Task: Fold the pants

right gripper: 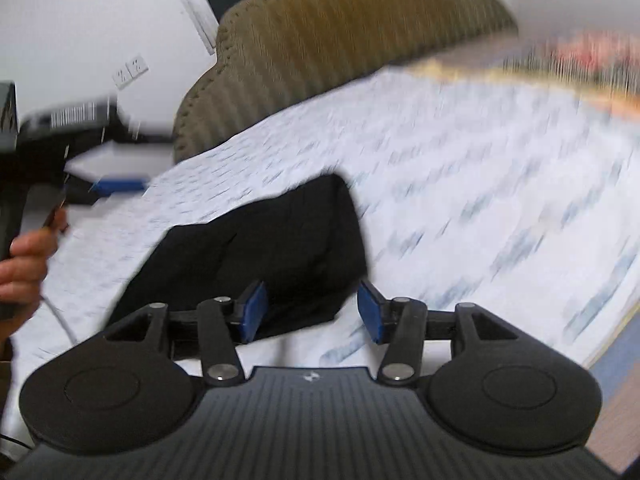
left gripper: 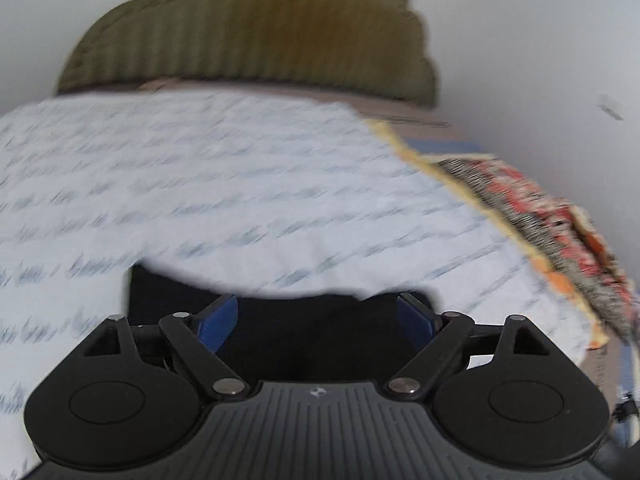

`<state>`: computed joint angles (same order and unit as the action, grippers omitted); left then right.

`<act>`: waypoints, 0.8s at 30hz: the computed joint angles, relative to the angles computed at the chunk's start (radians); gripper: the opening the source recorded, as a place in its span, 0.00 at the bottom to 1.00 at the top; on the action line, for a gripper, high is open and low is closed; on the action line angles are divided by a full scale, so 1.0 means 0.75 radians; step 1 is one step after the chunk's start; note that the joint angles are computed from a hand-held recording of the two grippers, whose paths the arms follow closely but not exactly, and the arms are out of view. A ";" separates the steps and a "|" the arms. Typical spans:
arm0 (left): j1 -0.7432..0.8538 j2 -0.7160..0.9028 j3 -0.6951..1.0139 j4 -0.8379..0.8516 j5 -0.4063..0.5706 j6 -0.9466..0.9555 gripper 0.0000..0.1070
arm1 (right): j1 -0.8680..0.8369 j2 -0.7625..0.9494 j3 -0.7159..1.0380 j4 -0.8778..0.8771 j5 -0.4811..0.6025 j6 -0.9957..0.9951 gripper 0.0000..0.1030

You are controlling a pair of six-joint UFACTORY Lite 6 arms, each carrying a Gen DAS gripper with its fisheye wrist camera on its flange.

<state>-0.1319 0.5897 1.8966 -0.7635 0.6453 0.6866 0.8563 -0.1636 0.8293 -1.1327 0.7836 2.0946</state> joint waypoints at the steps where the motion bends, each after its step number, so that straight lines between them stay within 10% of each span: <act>1: 0.027 -0.017 -0.060 -0.002 -0.009 0.018 0.81 | -0.006 -0.017 -0.004 0.005 0.019 -0.064 0.47; 11: 0.087 -0.252 -0.554 0.008 -0.275 0.268 0.81 | -0.194 0.203 0.119 0.011 -0.251 -0.210 0.32; 14: 0.069 -0.273 -0.577 -0.018 -0.314 0.308 0.81 | -0.175 0.203 0.125 0.015 -0.212 -0.249 0.10; 24: 0.027 -0.214 -0.574 0.161 -0.336 0.188 0.81 | -0.174 0.226 0.152 0.151 -0.062 -0.471 0.02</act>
